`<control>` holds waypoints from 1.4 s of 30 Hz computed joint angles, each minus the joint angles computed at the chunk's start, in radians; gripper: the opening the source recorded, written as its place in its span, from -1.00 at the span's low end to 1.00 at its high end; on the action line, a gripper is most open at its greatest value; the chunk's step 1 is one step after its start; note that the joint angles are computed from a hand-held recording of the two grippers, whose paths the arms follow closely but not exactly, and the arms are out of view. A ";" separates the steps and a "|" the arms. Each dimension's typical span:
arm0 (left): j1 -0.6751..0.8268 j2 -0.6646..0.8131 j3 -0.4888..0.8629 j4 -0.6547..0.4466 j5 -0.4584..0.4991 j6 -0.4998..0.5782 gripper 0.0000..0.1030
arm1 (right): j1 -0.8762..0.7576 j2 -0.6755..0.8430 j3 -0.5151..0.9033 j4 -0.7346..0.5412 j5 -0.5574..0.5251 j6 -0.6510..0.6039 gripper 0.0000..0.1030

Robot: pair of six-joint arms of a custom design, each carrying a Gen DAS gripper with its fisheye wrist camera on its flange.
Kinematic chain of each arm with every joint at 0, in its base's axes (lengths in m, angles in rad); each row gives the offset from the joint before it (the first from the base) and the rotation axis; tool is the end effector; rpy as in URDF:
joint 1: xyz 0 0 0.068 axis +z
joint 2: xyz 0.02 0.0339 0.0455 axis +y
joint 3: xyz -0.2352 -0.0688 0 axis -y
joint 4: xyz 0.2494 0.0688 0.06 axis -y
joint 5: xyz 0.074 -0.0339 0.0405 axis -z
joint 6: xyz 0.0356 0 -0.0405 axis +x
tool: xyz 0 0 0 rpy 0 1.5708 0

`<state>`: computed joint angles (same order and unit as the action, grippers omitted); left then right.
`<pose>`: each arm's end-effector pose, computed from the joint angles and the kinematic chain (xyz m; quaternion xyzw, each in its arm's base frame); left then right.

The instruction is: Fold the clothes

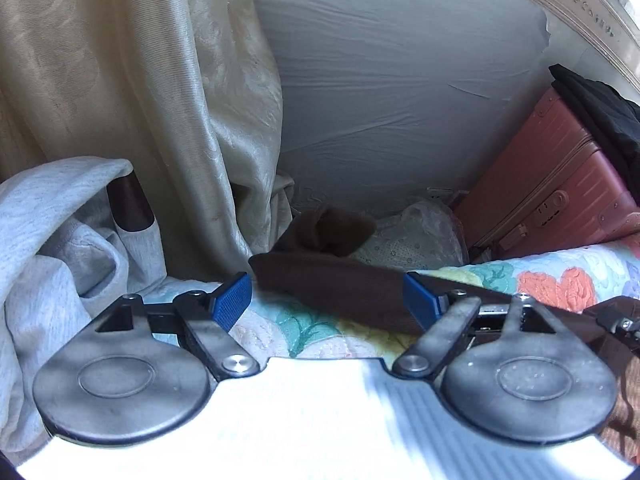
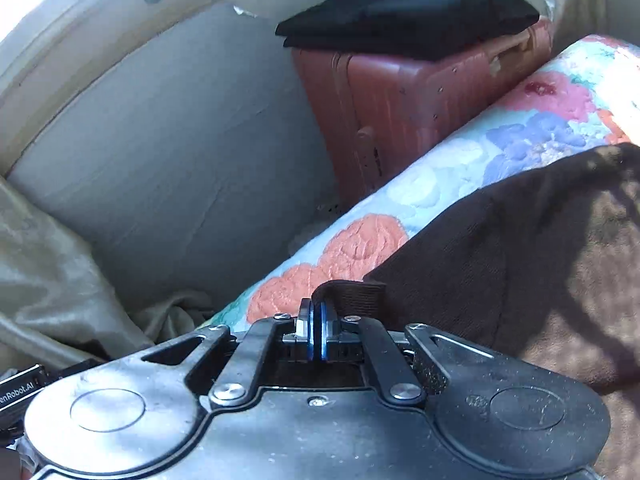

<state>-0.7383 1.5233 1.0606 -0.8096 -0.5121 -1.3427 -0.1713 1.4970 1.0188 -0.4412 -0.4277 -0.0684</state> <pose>0.2260 -0.1821 0.1904 -0.3207 0.9021 0.0026 0.2888 0.3141 -0.0394 0.2020 -0.0202 0.9281 0.1622 0.3345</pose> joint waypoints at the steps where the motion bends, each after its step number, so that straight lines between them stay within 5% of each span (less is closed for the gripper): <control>1: 0.000 0.007 0.003 0.006 0.003 0.008 0.60 | -0.018 -0.019 -0.016 0.036 0.002 -0.011 -0.93; 11: 0.012 0.086 0.007 0.253 0.134 0.150 0.60 | -0.119 0.141 0.057 0.096 0.068 -0.167 -0.89; 14: 0.012 0.105 0.002 0.339 0.176 0.155 0.60 | -0.113 0.070 -0.028 0.151 0.129 -0.159 -0.51; 16: 0.010 0.106 -0.011 0.387 0.180 0.145 0.60 | -0.124 -0.032 -0.119 0.211 0.098 -0.179 -0.44; 20: 0.036 0.119 -0.055 0.572 0.241 0.173 0.60 | -0.213 -0.262 -0.304 0.216 -0.114 -0.433 -0.05; 25: 0.077 0.190 -0.070 0.762 0.345 0.115 0.60 | -0.222 -0.286 -0.313 0.028 -0.184 -0.722 -0.07; 30: 0.036 0.233 -0.030 0.775 0.278 0.208 0.30 | -0.039 -0.252 -0.344 0.081 -0.043 -0.849 -0.13; 34: 0.023 0.236 -0.013 0.768 0.258 0.238 0.30 | 0.071 -0.185 -0.371 0.228 0.114 -0.839 -0.13; 36: 0.035 0.227 -0.030 0.768 0.271 0.203 0.30 | 0.067 -0.155 -0.328 0.184 0.118 -0.824 -0.93; 40: 0.063 0.195 -0.051 0.707 0.356 0.156 0.34 | -0.080 -0.326 -0.329 0.070 -0.025 -0.704 -0.93; 42: 0.050 0.142 -0.118 0.776 0.354 0.164 0.40 | -0.221 -0.414 -0.347 0.014 -0.176 -0.738 -0.93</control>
<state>-0.6882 1.6655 0.9422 -0.0339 -0.1582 -1.1791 -0.3925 1.0825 0.6718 -0.4274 -0.6034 -0.8068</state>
